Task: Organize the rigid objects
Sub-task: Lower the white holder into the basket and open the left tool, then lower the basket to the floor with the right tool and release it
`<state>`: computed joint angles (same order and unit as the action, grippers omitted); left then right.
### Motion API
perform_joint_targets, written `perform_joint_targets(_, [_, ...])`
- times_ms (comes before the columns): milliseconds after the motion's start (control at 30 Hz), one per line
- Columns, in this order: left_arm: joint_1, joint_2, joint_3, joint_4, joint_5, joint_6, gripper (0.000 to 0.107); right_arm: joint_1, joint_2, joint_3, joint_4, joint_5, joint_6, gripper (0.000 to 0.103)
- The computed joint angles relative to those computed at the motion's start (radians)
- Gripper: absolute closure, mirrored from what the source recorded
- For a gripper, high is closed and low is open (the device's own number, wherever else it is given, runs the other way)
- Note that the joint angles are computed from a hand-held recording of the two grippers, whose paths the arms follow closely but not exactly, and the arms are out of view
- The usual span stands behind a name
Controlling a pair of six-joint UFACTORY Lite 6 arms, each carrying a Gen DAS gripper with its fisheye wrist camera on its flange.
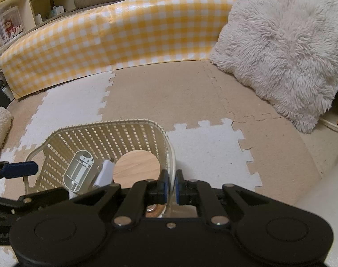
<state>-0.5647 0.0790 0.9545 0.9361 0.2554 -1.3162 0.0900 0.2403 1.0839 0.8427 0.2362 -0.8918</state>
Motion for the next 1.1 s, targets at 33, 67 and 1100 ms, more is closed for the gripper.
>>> perform_joint_targets(33, [-0.006, -0.007, 0.000, -0.007, 0.008, 0.004, 0.019, 0.000, -0.001, -0.001, 0.000, 0.000, 0.000, 0.096])
perform_joint_targets(67, [-0.012, -0.015, -0.002, -0.014, 0.015, 0.010, 0.018, 0.000, 0.000, 0.000, 0.002, 0.000, -0.001, 0.096])
perform_joint_targets(1100, [-0.232, -0.504, -0.261, 0.119, 0.329, -0.337, 0.004, -0.009, -0.214, -0.136, 0.185, -0.012, -0.193, 0.070])
